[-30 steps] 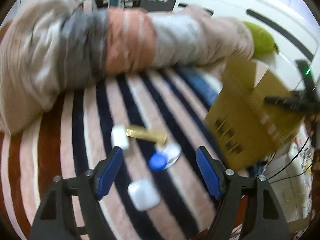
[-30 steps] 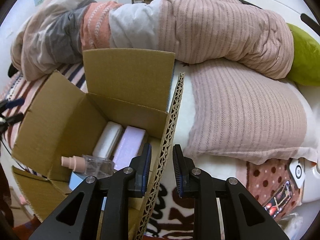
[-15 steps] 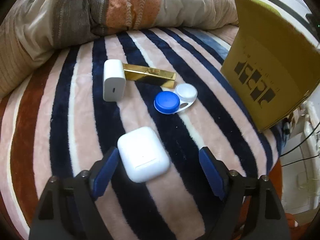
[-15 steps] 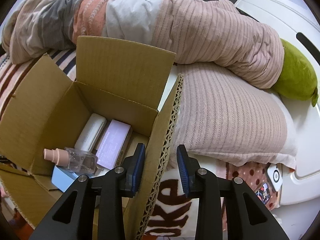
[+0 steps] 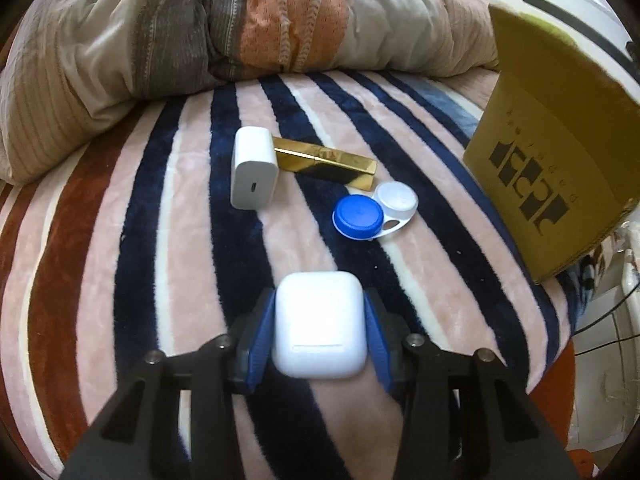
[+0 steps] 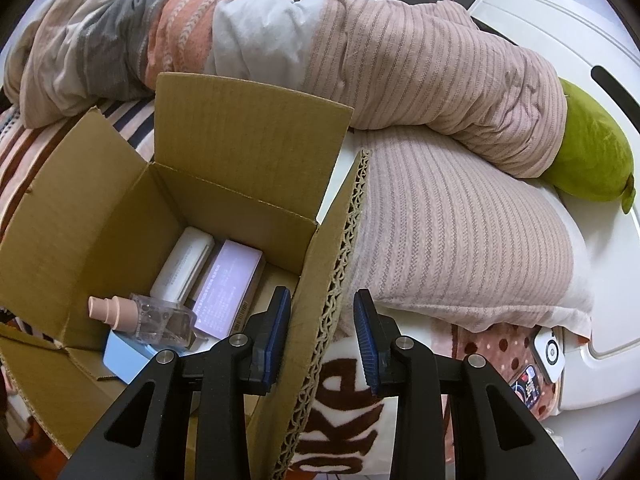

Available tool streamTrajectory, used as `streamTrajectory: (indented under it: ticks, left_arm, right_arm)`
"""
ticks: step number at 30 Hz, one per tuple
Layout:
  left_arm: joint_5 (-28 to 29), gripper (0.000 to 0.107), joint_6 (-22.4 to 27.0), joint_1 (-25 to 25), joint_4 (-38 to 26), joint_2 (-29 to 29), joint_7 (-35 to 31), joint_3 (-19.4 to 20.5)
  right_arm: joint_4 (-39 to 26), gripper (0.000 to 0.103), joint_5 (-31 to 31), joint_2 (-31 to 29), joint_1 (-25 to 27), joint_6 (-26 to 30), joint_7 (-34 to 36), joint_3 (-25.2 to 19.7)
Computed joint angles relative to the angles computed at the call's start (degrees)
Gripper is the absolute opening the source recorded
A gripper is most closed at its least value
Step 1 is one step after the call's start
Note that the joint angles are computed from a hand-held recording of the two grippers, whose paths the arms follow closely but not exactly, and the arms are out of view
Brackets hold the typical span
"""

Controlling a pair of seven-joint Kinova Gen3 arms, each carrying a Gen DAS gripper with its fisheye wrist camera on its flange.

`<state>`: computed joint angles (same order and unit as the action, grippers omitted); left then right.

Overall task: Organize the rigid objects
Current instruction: 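Grasp the white earbud case with the left gripper, then lower the earbud case into the box and open the left gripper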

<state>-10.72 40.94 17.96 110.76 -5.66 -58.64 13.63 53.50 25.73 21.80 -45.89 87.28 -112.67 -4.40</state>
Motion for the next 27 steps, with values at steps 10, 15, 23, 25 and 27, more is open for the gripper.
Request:
streamTrajectory:
  ticks: [10, 15, 23, 25, 27]
  left_arm:
    - [0.61, 0.040, 1.07, -1.63, -0.94, -4.09, -2.65, -0.09]
    - [-0.08, 0.040, 2.61, -1.72, -7.49, -5.11, -5.42, 1.68]
    - [5.28, 0.040, 6.72, 3.13, -26.04, 3.14, -13.92, 1.22]
    - [3.43, 0.040, 8.72, 3.66, -31.35, 7.65, -14.33, 3.72]
    - [4.63, 0.040, 11.84, 4.98, -36.66, 12.27, -15.65, 4.31]
  right_arm:
    - [0.40, 0.027, -0.40, -0.26, 0.38, -0.55, 0.03, -0.13]
    - [0.21, 0.027, -0.52, -0.14, 0.45, -0.61, 0.25, -0.15]
    - [1.54, 0.027, -0.88, -0.94, 0.84, -2.10, -0.19, -0.40]
    - [1.59, 0.027, -0.84, -0.97, 0.88, -2.25, -0.16, -0.47]
    - [1.64, 0.027, -0.54, -0.99, 0.74, -2.37, -0.09, -0.48]
